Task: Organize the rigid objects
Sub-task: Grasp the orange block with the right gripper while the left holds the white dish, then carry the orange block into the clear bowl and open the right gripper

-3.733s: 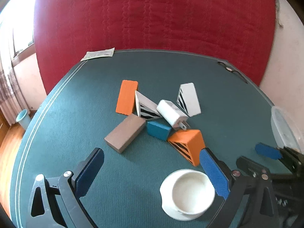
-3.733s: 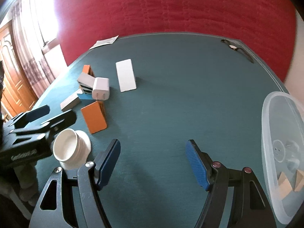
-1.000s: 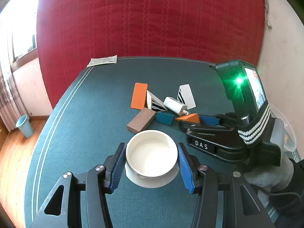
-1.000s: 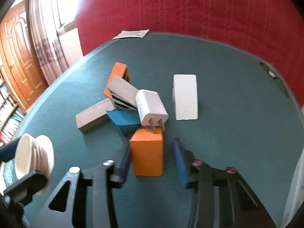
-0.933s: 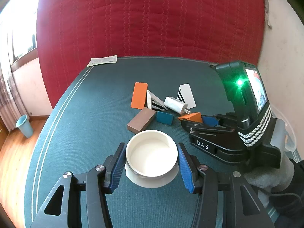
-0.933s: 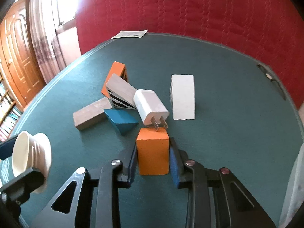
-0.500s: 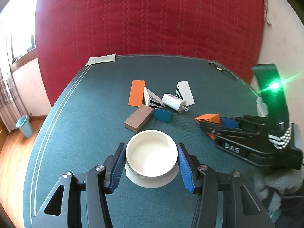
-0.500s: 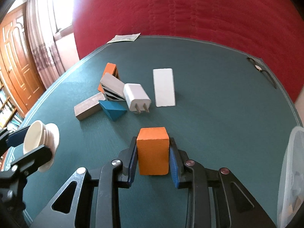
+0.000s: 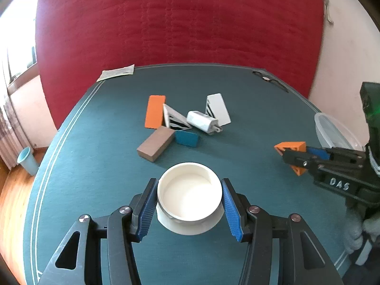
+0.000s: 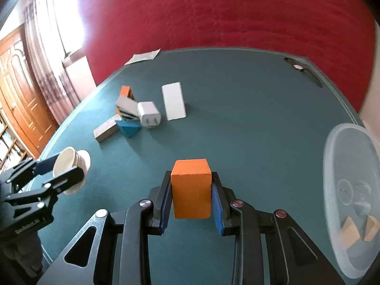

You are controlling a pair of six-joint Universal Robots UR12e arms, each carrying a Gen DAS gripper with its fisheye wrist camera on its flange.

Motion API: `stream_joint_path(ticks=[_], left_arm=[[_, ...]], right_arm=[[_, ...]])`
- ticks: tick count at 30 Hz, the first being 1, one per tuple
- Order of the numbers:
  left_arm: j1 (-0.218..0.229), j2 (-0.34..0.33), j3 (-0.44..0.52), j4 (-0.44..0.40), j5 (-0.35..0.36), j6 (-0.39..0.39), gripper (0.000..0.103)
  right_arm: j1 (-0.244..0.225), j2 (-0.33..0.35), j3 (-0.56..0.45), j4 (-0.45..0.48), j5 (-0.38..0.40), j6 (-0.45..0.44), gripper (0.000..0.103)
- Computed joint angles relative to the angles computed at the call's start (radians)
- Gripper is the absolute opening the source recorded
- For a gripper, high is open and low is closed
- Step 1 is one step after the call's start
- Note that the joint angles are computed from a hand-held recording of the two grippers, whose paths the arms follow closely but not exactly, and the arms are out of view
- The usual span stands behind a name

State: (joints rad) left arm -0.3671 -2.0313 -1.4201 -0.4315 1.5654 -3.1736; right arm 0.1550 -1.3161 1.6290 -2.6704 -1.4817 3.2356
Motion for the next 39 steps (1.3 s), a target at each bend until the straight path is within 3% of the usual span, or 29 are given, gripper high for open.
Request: stream_joint_path(ticks=[11, 25, 39], left_arm=[[-0.021, -0.015, 0.028, -0.013, -0.013, 0.026, 0.055], [-0.054, -0.037, 0.07, -0.03, -0.037, 0.06, 0.055], [-0.095, -0.067, 0.128, -0.042, -0.077, 0.104, 0.055]], right_arm=[[-0.045, -0.065, 0.067, -0.04, -0.037, 0.044, 0.031], [-0.148, -0.151, 0.164, -0.072, -0.161, 0.174, 0.031], [-0.228, -0.186, 0.215, -0.08, -0.214, 0.295, 0.031]])
